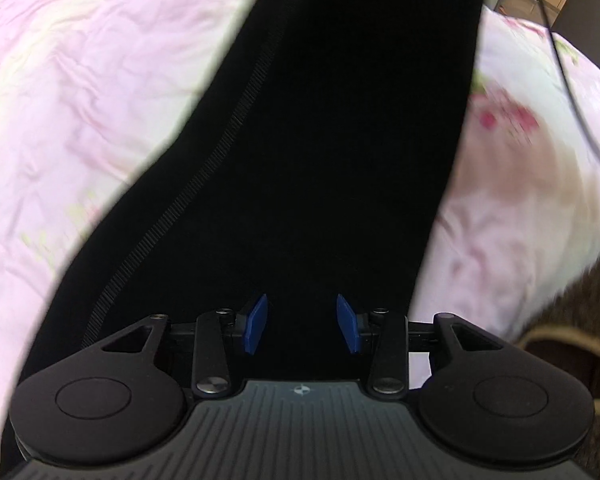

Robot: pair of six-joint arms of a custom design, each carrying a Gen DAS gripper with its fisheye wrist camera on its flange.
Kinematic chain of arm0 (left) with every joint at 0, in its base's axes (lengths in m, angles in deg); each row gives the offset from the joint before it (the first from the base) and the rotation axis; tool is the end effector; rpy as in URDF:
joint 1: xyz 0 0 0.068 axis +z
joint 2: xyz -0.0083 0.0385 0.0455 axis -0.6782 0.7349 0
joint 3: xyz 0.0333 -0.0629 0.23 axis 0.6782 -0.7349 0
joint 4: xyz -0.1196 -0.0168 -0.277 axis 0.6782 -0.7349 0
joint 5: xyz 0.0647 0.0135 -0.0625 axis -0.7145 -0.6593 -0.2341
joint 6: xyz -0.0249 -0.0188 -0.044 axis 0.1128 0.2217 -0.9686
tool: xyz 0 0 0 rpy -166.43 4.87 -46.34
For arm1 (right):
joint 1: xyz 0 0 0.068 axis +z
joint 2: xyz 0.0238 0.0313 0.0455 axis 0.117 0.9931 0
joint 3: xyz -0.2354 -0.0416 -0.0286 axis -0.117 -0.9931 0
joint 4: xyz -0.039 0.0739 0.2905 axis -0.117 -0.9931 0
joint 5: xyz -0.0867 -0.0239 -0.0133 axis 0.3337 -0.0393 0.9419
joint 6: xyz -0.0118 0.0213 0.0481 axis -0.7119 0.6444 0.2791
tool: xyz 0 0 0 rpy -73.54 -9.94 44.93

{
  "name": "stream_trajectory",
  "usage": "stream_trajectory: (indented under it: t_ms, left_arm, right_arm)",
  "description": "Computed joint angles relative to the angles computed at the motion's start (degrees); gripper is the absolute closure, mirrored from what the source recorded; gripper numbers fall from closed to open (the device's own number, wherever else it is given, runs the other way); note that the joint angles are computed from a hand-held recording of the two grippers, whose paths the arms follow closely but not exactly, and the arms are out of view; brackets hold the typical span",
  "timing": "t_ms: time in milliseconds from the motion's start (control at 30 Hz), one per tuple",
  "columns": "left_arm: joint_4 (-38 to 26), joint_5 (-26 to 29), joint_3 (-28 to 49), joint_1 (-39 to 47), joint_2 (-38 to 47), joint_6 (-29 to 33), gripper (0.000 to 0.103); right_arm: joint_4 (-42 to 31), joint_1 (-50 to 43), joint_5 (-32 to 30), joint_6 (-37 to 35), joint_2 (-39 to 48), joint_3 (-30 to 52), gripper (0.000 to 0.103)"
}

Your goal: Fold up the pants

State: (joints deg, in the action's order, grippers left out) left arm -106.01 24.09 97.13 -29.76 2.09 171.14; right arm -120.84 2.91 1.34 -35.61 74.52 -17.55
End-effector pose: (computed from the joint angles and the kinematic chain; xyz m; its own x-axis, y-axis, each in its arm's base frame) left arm 0.2947 0.0557 0.1618 -0.3415 0.8799 -0.3304 0.9329 0.3602 -0.0049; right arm 0.2872 0.0000 0.2808 -0.8120 0.5120 -0.2802 0.2022 0.6971 0.6879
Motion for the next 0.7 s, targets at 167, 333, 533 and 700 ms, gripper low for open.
stream_trajectory:
  t_ms: [167,333,533,700]
  left_arm:
    - [2.6,2.6,-9.1,6.1,-7.1,2.2,0.056]
    - [-7.7,11.0,-1.6,20.5,-7.1,11.6,0.056]
    - [-16.0,14.5,16.4,35.7,3.4,16.4,0.056]
    - [-18.3,15.8,28.0,45.0,14.5,16.5,0.055]
  right_arm:
    - [-4.8,12.8,9.6,7.4,4.4,13.7,0.081]
    - [-4.5,27.5,19.0,15.4,11.1,24.4,0.081]
    - [-3.0,41.3,25.4,21.2,28.9,41.3,0.081]
    - [-6.4,49.6,28.7,22.5,49.5,60.6,0.081]
